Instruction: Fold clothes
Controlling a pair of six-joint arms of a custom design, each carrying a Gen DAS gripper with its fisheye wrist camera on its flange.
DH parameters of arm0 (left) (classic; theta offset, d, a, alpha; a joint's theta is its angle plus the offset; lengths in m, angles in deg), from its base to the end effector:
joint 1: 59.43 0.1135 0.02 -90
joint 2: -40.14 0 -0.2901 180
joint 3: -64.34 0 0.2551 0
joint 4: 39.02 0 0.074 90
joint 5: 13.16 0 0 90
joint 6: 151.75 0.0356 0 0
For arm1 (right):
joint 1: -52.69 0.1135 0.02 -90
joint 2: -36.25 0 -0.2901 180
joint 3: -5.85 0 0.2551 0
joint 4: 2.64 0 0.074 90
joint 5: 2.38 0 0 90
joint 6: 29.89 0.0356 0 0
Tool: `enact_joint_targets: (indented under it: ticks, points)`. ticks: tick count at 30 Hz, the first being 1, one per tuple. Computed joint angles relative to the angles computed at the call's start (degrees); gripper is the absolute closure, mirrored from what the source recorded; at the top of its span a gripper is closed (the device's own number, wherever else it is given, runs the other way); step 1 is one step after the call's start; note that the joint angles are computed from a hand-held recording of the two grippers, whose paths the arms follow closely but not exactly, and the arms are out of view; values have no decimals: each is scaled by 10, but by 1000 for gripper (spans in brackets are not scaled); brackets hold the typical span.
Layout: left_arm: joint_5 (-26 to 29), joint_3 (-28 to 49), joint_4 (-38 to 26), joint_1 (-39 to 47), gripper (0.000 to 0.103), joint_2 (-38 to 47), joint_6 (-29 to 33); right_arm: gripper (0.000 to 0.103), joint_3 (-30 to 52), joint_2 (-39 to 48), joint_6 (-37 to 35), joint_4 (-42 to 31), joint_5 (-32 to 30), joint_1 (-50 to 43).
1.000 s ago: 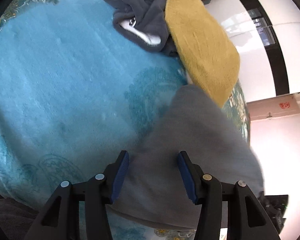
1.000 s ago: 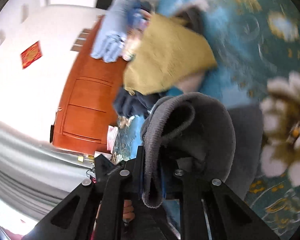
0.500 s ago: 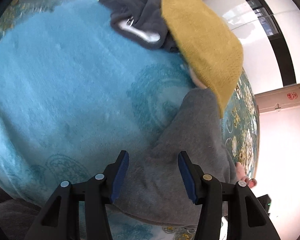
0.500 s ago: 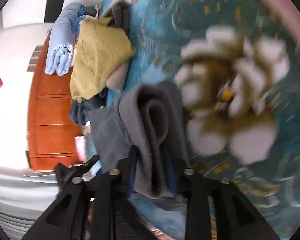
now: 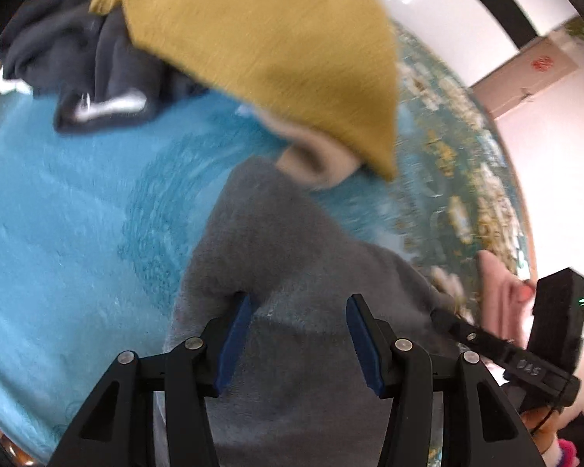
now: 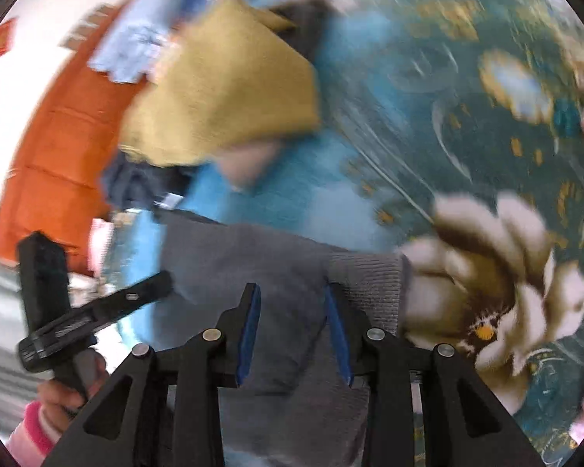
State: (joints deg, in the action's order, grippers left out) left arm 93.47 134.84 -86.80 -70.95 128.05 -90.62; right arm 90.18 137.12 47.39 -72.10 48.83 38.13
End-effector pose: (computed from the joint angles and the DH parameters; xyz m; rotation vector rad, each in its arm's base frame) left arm 0.2902 -0.0695 0.2289 -0.3304 2.7570 -0.5914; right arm 0.3215 -0.0605 0.2243 0.0104 2.7703 0.9249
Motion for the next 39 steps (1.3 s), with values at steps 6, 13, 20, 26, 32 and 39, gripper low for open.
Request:
enact_joint_targets:
  ticks: [6, 13, 20, 26, 32, 39]
  points:
    - [20, -21, -5, 14, 48, -30, 2, 68, -1, -11, -10, -33, -12, -20]
    - [74, -76, -30, 22, 48, -140, 1, 67, -29, -103, -145, -142, -30, -41]
    - [70, -97, -43, 13, 48, -117, 4, 66, -104, -109, -138, -117, -12, -48]
    - [84, -104, -46, 22, 48, -136, -3, 66, -108, -114, -137, -115, -13, -50]
    - [112, -119, -37, 106, 41, -198, 10, 39, -63, -112, -182, -163, -85, -116]
    - [178, -146, -24, 170, 27, -95, 7, 33, -103, -1, -57, -98, -131, -177]
